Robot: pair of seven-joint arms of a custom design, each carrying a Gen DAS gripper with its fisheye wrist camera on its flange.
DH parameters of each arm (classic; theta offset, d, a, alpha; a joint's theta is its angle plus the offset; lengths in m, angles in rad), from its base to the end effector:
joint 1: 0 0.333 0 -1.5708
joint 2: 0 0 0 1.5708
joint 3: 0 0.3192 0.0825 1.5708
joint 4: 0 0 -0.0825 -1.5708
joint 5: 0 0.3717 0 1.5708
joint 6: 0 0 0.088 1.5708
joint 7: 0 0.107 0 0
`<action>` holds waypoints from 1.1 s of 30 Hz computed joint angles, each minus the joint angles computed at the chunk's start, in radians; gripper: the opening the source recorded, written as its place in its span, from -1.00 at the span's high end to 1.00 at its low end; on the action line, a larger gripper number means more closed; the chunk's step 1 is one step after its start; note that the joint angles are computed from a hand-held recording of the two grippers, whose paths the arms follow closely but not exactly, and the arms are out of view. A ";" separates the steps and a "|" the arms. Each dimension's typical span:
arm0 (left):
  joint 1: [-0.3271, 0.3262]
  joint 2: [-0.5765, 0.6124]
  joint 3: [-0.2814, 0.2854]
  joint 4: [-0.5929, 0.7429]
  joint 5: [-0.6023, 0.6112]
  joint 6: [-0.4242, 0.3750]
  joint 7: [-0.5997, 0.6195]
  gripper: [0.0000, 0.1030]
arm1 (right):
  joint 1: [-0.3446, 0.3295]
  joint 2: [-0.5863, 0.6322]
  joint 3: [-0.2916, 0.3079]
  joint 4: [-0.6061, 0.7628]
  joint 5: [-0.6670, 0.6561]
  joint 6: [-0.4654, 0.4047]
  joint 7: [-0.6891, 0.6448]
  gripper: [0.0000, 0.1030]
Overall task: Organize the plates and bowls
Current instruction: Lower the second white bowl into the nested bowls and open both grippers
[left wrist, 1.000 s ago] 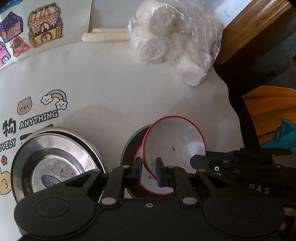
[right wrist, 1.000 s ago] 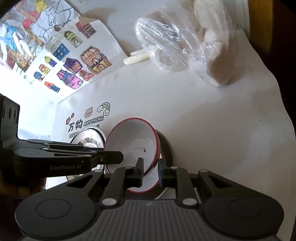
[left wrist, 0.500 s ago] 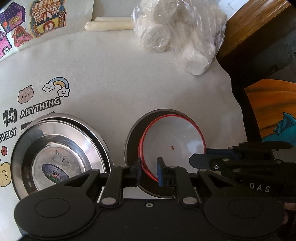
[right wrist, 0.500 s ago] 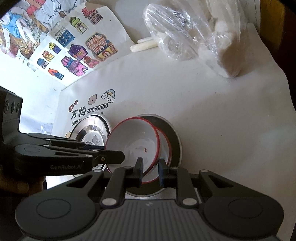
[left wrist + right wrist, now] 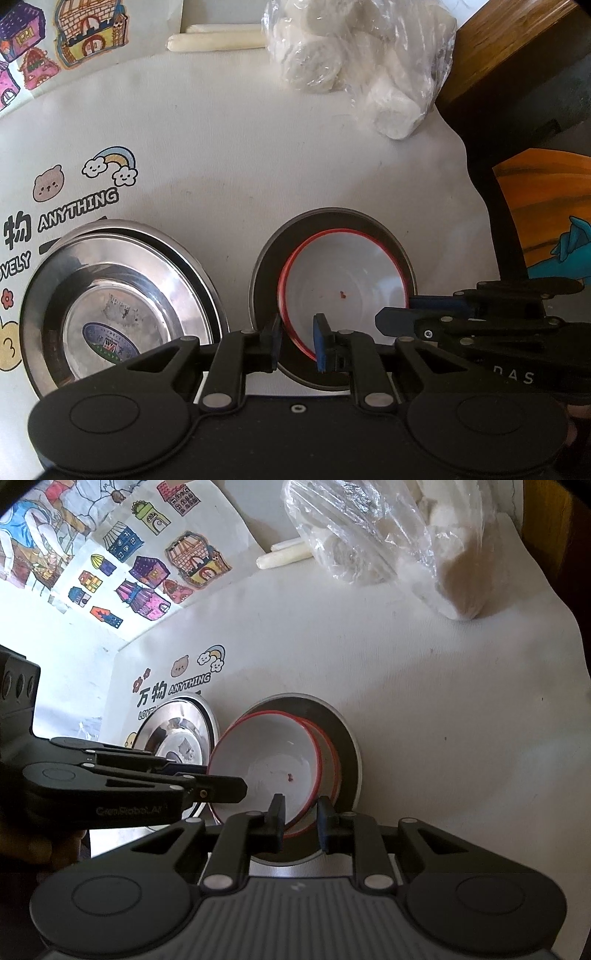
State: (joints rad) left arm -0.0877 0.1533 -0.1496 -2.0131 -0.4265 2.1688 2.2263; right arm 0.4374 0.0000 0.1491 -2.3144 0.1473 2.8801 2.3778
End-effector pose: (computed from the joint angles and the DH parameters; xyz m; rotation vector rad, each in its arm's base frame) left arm 0.5551 -0.1484 0.3930 1.2916 -2.5998 0.4627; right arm 0.4570 0.2936 0.4177 -1.4726 2.1092 0.0357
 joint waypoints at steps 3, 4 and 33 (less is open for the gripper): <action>-0.002 0.003 -0.001 0.003 0.005 -0.004 -0.004 0.64 | -0.001 0.002 0.000 0.003 -0.002 -0.001 0.005 0.56; -0.003 0.003 -0.001 0.002 0.007 -0.004 -0.004 0.64 | -0.002 0.003 0.000 0.003 -0.004 -0.003 0.008 0.56; 0.003 -0.043 -0.002 -0.034 -0.042 0.038 0.030 0.44 | 0.001 -0.030 -0.007 -0.037 -0.086 0.042 0.083 0.23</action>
